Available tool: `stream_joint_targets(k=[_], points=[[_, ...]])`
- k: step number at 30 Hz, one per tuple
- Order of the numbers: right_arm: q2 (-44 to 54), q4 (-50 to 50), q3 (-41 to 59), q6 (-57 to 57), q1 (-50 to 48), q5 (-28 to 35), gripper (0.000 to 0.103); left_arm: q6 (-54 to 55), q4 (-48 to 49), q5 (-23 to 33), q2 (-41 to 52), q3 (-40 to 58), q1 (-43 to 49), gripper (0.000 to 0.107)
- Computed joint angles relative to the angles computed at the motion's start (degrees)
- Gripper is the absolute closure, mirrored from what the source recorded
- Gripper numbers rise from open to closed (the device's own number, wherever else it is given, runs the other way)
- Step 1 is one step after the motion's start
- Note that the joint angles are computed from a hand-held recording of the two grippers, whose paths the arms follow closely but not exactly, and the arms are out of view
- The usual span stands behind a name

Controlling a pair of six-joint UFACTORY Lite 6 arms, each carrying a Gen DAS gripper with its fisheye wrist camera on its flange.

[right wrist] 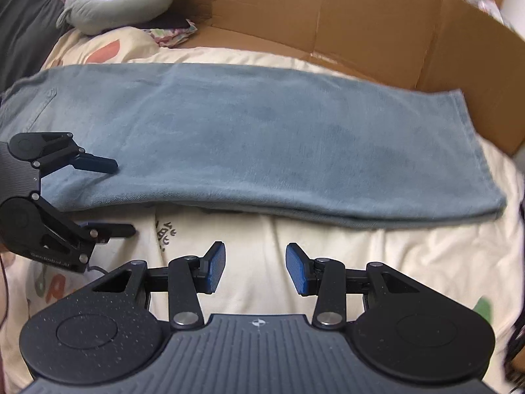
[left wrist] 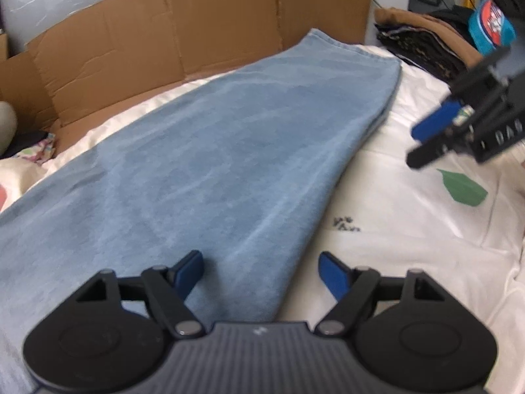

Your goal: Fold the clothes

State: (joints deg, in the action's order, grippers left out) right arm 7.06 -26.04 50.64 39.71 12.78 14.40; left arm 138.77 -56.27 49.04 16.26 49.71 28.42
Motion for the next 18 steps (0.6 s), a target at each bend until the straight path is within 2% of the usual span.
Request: stream_joint_targets(k=[4,6,11,18], points=[[2.9,-7.9,0.4,7.9,1.5,-0.5,0.055,-0.9,-0.5,1.5,1.3,1.8,1.3,0.045],[4.5,-9.0,0.9,9.3,1.8,-1.0,0.055,-2.3,0.3,3.0,2.4,3.7,1.8,0.051],[7.3,-8.4,2.4,9.7,2.5,-1.9,0.055,-5.6,3.2,7.4,3.6,6.9,2.6,0.077],[10.0,-4.3,5.7,7.8,4.2,-2.3,0.055,-8.8,4.9,11.5,4.3,9.8,3.2,0.092]])
